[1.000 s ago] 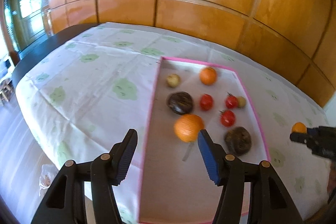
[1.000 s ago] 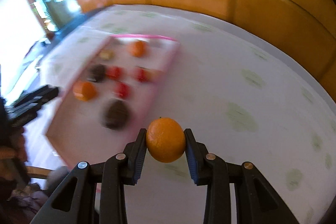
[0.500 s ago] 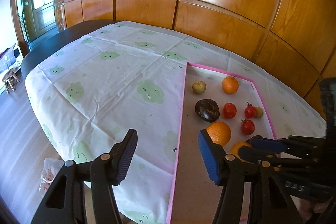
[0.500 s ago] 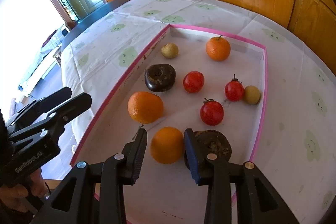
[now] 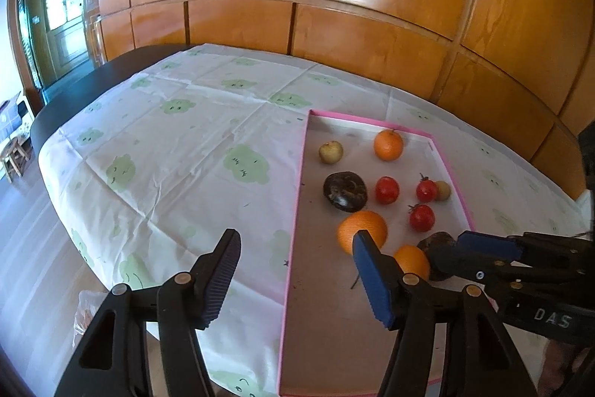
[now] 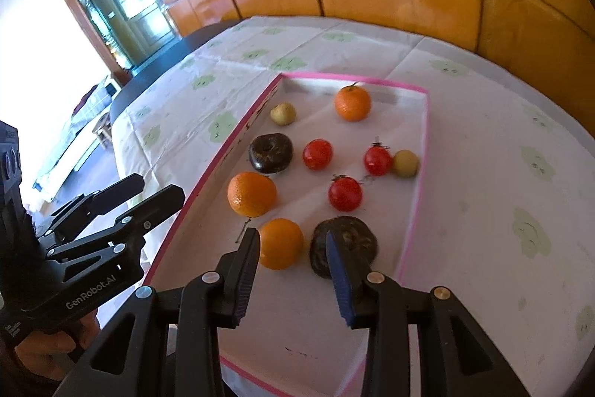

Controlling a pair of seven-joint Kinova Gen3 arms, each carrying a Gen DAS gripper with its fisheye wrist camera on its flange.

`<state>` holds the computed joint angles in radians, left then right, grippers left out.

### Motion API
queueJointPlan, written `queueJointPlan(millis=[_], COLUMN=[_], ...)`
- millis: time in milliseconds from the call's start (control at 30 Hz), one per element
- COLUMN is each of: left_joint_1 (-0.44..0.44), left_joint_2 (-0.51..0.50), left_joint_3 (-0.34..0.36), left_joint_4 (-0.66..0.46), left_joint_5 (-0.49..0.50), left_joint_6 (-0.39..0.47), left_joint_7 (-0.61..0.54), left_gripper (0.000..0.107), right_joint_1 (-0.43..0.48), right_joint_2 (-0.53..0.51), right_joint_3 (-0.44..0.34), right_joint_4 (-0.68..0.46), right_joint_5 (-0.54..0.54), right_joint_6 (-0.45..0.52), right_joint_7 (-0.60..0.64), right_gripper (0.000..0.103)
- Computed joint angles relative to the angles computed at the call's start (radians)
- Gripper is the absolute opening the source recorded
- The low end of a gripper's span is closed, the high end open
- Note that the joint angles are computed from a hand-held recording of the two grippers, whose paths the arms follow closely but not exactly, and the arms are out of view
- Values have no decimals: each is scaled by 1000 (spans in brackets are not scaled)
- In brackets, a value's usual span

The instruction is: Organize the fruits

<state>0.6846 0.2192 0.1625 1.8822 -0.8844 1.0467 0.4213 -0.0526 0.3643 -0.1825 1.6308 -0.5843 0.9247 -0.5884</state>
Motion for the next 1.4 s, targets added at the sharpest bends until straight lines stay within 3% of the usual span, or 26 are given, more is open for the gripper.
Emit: queueJointPlan(millis=[533,733,1400], left_joint_1=[134,173,210], left_joint_2=[64,87,129], left_joint_3=[20,18,0], left_joint_4=[-84,-109,-167], left_joint_5=[-58,-63,-53], left_joint_6=[156,205,313], left_joint_7=[61,79,63], left_gripper=[93,103,103], right_joint_1=[73,58,39], right_joint_2=[-215,-235,-255], right_joint_3=[54,75,87], right_joint_4=[324,348,387], right_joint_5=[-232,-229,-262], right_joint_6=[-319,-350,-372], right_joint_7=[159,148,218], right_gripper=[38,38,38])
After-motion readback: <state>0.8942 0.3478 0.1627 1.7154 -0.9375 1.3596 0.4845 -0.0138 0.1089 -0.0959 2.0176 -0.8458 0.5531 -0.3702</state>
